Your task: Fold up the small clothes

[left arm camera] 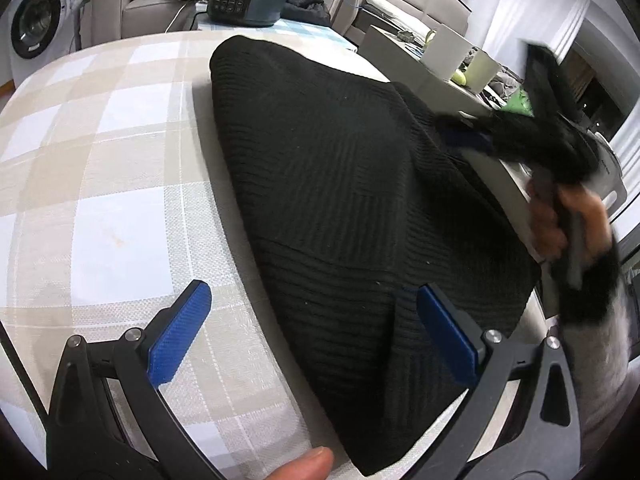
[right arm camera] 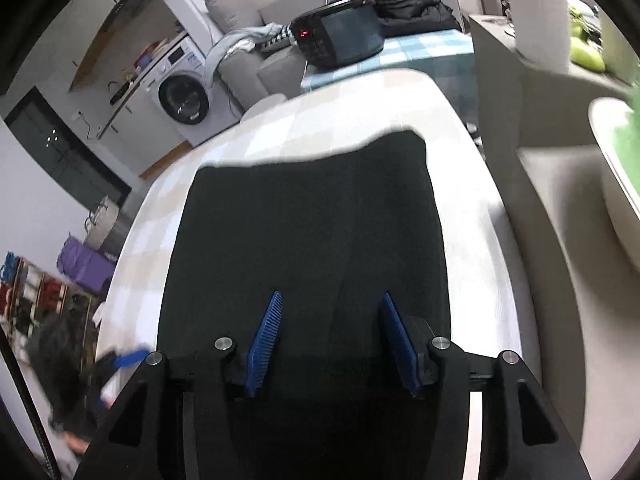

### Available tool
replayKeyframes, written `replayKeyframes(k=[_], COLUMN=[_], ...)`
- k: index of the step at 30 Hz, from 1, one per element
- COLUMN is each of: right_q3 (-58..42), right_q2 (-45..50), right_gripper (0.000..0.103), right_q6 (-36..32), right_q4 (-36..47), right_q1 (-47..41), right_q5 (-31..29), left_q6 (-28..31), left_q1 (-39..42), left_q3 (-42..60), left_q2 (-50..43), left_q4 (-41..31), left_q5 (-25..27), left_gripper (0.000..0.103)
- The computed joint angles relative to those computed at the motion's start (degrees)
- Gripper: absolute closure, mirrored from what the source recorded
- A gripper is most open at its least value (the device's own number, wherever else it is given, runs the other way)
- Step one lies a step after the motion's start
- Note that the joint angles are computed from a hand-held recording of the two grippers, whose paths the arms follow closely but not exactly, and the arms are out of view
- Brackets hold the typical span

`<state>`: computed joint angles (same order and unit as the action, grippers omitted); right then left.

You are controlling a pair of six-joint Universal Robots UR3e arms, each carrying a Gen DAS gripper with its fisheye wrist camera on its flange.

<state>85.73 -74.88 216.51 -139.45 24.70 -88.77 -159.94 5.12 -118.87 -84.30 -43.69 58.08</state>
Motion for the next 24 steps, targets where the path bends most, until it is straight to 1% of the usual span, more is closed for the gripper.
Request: replayKeyframes(k=[2, 3, 4, 5, 6, 7, 8, 10, 12, 13, 16, 17, 18, 19, 21, 22, 23, 24], right_q3=[-6.8, -10.4, -13.7, -15.7, -16.8, -17.0, -16.2, -13.1, -12.5, -12.4, -9.8, -7.6, -4.0, -2.3, 3.6, 6.2, 10.5, 13.9], right_q2=[5.6, 8.7, 11.3, 13.0, 13.7, 13.1, 11.8, 7.6, 5.9, 6.2, 6.7, 6.3, 4.2, 2.6, -3.7, -6.2, -10.7, -14.0], right_gripper=[0.050, 0.054, 0.062, 0.087, 0.094, 0.094, 0.095, 0.095, 0.095, 0.095, 0.093, 0.090, 0.089, 0.087, 0.068, 0.063, 0.057, 0.057], right_q6=[-1.1, -2.3, -3.1, -3.3, -3.5, -4.2, -4.8, -4.0, -3.8, -3.2, -1.8, -1.2, -0.2, 0.0, 1.3, 1.7, 2.2, 2.9], right_q4=[2.7, 3.9, 5.6, 6.2, 6.1, 5.3, 4.3, 3.7, 6.1, 7.1, 8.6, 7.7, 4.7, 4.2, 3.2, 2.2, 1.2, 0.1], right_q1=[-0.5, -0.9, -1.1, -1.3, -0.7, 1.2, 2.2, 2.9, 2.5, 2.1, -1.4, -2.5, -3.1, -3.6, -3.1, -2.4, -1.0, 0.5], right_q5=[-0.5, -0.5, -0.1, 0.3, -0.7, -4.9, -7.6, -10.7, -12.9, -12.9, -8.5, -6.4, -4.5, -3.5, -1.5, -1.5, -0.9, -0.1], left_q6=[-0.4, -0.6, -0.7, -0.7, -0.7, -0.5, 0.0, 0.6, 0.2, -0.3, -1.6, -1.6, -1.1, -1.0, 0.4, 1.0, 2.0, 3.8], left_q1=[0.0, 0.3, 0.6, 0.9, 1.1, 1.5, 2.1, 2.7, 2.4, 1.9, 0.5, 0.4, 0.7, 0.7, 1.5, 1.7, 2.0, 2.7], left_q3=[-0.5, -0.5, -0.6, -0.5, -0.4, -0.3, -0.5, -0.2, 0.3, 0.6, 1.3, 1.4, 1.4, 1.6, 2.7, 3.1, 3.3, 3.1], left_q2=[0.8, 0.9, 0.9, 0.9, 0.9, 1.2, 1.7, 1.6, 0.4, -0.5, -2.6, -2.7, -2.5, -2.5, -2.6, -2.2, -1.6, -0.5], left_q4=[0.2, 0.1, 0.2, 0.0, -0.2, -0.5, -0.9, -1.2, -0.4, 0.3, 1.3, 0.9, 0.0, -0.2, -2.3, -3.5, -4.7, -6.3], left_q5=[0.6, 0.7, 0.8, 0.8, 0.8, 0.9, 0.7, 0.0, -0.1, 0.0, 0.5, 0.4, -0.3, -0.6, -2.2, -2.7, -3.3, -4.8], left_gripper=[0.001, 0.001, 0.001, 0.001, 0.001, 0.001, 0.001, 0.001, 0.001, 0.001, 0.001, 0.001, 0.001, 0.001, 0.001, 0.001, 0.001, 0.001])
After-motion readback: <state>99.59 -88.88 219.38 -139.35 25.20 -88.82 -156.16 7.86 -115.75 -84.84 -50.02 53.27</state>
